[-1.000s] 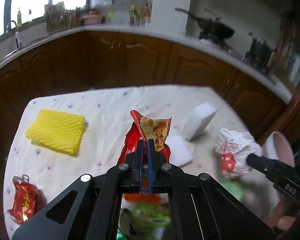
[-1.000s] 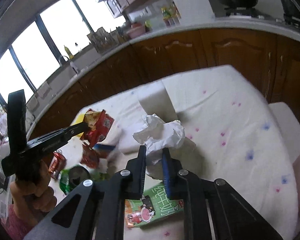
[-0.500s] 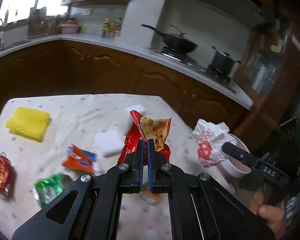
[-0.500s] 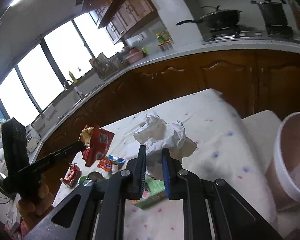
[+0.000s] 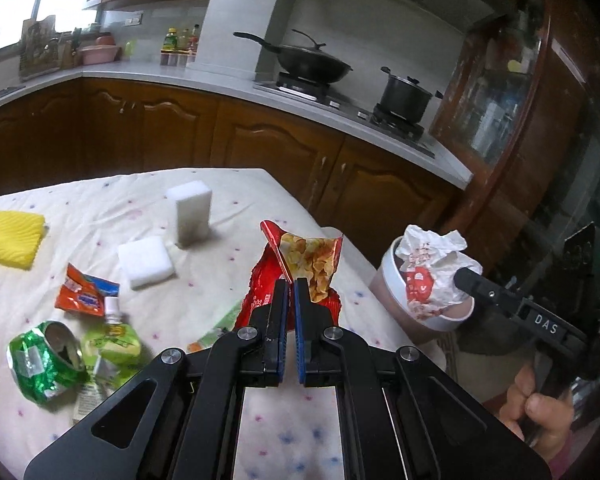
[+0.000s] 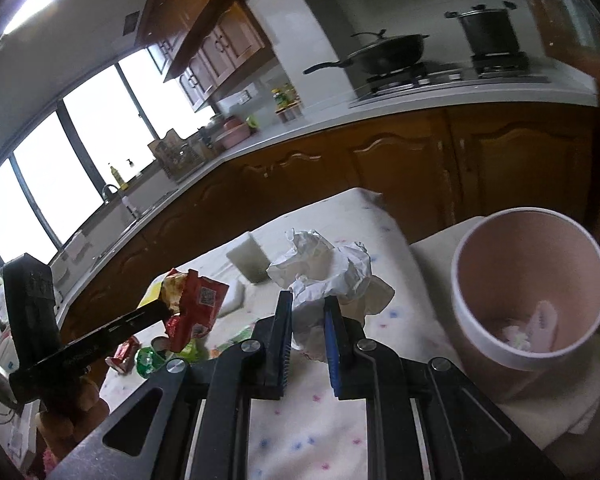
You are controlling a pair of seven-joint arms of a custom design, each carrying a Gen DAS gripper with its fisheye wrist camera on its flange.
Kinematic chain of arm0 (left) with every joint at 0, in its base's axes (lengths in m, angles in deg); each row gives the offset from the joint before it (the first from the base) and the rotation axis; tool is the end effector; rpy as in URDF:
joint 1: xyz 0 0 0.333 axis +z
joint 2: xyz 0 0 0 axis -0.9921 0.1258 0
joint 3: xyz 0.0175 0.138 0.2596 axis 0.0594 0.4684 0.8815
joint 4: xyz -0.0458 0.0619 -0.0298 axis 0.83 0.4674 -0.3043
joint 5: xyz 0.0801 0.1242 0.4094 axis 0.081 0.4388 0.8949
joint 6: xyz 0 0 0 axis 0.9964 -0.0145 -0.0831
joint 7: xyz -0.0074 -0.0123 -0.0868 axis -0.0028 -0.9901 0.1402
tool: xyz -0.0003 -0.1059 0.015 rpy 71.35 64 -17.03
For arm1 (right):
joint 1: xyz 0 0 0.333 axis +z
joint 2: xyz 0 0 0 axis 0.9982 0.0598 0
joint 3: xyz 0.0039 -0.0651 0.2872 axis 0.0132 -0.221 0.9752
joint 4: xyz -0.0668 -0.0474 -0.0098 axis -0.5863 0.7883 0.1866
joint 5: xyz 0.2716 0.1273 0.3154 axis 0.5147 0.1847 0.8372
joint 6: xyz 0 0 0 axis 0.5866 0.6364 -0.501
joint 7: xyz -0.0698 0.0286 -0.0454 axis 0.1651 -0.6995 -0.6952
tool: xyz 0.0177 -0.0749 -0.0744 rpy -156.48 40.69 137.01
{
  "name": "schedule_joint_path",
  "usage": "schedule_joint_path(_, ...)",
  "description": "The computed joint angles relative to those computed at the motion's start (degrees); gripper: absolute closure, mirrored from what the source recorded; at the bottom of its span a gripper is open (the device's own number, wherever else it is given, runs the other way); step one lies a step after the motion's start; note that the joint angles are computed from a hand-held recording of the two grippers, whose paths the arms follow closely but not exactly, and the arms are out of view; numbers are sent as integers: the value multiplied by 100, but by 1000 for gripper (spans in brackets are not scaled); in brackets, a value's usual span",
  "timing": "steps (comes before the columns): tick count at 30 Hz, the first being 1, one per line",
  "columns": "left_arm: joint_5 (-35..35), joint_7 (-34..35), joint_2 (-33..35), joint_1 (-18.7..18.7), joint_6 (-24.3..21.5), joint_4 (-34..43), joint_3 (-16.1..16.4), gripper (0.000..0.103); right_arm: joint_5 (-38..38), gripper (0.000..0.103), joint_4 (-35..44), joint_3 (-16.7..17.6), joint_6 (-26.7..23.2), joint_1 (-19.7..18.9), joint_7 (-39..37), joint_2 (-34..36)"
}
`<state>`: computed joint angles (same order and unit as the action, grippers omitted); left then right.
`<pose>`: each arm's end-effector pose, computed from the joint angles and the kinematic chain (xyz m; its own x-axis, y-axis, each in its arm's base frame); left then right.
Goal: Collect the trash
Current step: 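Carry the tissue and red chip bag over the white bin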
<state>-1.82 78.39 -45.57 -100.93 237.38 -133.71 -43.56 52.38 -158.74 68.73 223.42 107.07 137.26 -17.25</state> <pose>0.5218 -0.1736 0.5327 -0.3087 -0.9105 0.2750 -0.6495 -0.0095 -0.7603 0.4983 0.3596 0.5230 0.1516 -0.8987 -0.4116 -0.6314 0.2324 -0.7399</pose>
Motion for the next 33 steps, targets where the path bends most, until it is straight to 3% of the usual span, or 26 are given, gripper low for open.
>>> schedule_joint_path(5,-24,74,149,-114,-65,177,-71,101,-481,88,-394,134,-91,-301,586,-426)
schedule_joint_path(13,-5,184,574,-216,-158,698,-364,100,-643,88,-976,410,-271,-884,1016,-1109)
schedule_joint_path(19,-82,321,1090,-205,-303,1303,-632,100,-455,88,-1325,487,-376,-1194,887,-1483)
schedule_joint_path(33,961,-309,2466,11,-614,2728,-1305,100,-211,88,-1525,522,-465,-1667,589,-1589)
